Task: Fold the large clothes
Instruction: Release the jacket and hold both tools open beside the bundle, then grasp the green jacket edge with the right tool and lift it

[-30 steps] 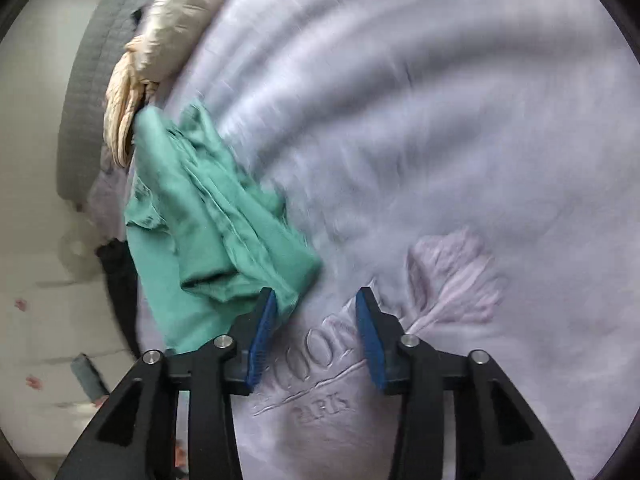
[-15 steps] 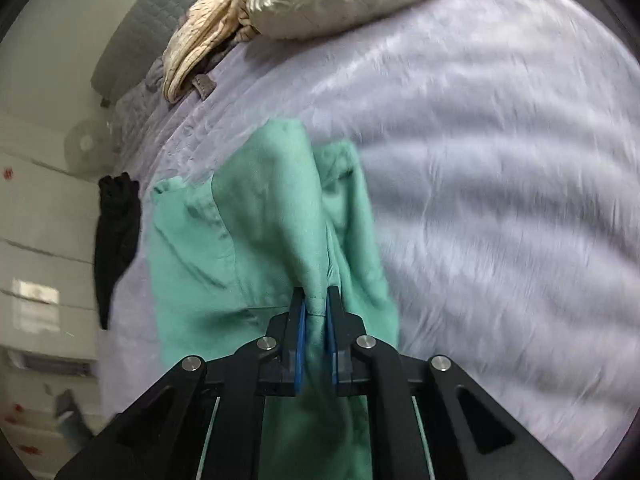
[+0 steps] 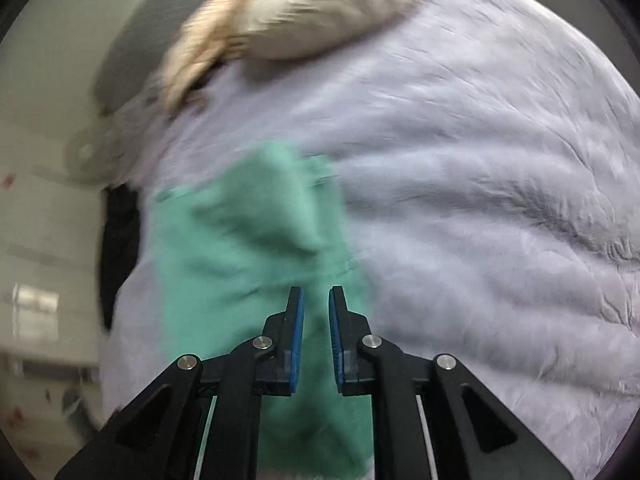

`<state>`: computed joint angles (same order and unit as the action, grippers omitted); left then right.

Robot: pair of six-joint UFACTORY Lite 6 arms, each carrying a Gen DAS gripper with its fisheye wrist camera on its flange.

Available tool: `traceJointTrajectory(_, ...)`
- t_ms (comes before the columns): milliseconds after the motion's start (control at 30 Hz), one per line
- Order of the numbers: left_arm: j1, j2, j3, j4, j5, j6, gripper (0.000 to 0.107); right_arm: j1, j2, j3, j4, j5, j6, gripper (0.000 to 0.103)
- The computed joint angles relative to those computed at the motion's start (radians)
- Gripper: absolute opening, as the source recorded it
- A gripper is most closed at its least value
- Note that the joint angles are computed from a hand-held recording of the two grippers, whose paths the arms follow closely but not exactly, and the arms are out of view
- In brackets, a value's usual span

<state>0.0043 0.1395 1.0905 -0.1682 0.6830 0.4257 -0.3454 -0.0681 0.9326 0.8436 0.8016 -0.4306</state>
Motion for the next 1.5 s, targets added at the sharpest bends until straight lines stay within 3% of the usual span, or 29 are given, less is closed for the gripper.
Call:
traceJointTrajectory(100, -0.013, -0.017, -0.057, 0.028, -0.043, -0.039, 0.103, 0.123, -0.038, -0.047, -0.018, 0.024, 0.016, 0.015)
traceJointTrajectory(200, 0.005, -0.009, -0.056, 0.011, -0.039, -0.037, 0.103, 0.186, -0.024, -0.094, -0.136, -0.067, 0.116, 0.014)
traceJointTrajectory(333, -0.006, -0.010, -0.054, 0.028, -0.030, -0.069, 0.103, -0.012, -0.010, -0.232, -0.010, -0.053, -0.041, 0.000)
traceJointTrajectory(467, -0.033, -0.011, -0.054, 0.081, -0.031, -0.149, 0.103, -0.057, -0.036, -0.271, -0.200, -0.073, 0.050, 0.003)
traceJointTrajectory(700, -0.063, -0.025, -0.057, 0.155, -0.019, -0.246, 0.103, -0.212, -0.236, -0.326, -0.135, 0.076, -0.006, 0.004)
traceJointTrajectory(833, -0.071, -0.019, -0.051, 0.175, -0.012, -0.276, 0.103, -0.052, -0.329, -0.319, -0.171, 0.060, 0.057, 0.005)
traceJointTrajectory(1000, -0.080, -0.009, -0.039, 0.192, 0.000, -0.272, 0.103, 0.094, -0.193, -0.314, -0.252, -0.048, 0.108, 0.005)
traceJointTrajectory(1100, -0.081, 0.001, -0.030, 0.181, 0.002, -0.251, 0.103, 0.047, -0.119, -0.336, -0.260, -0.064, 0.119, 0.006)
traceJointTrajectory(1300, -0.045, 0.033, -0.005, 0.117, 0.029, -0.210, 0.103, -0.172, -0.178, -0.363, -0.276, 0.048, 0.001, 0.007)
traceJointTrajectory(1467, -0.025, 0.063, 0.041, 0.085, 0.068, -0.164, 0.103, -0.258, -0.185, -0.342, -0.281, 0.088, -0.044, 0.007)
traceJointTrajectory(1500, -0.021, 0.061, 0.047, 0.077, 0.070, -0.155, 0.103, -0.275, -0.187, -0.335, -0.286, 0.104, -0.053, 0.013)
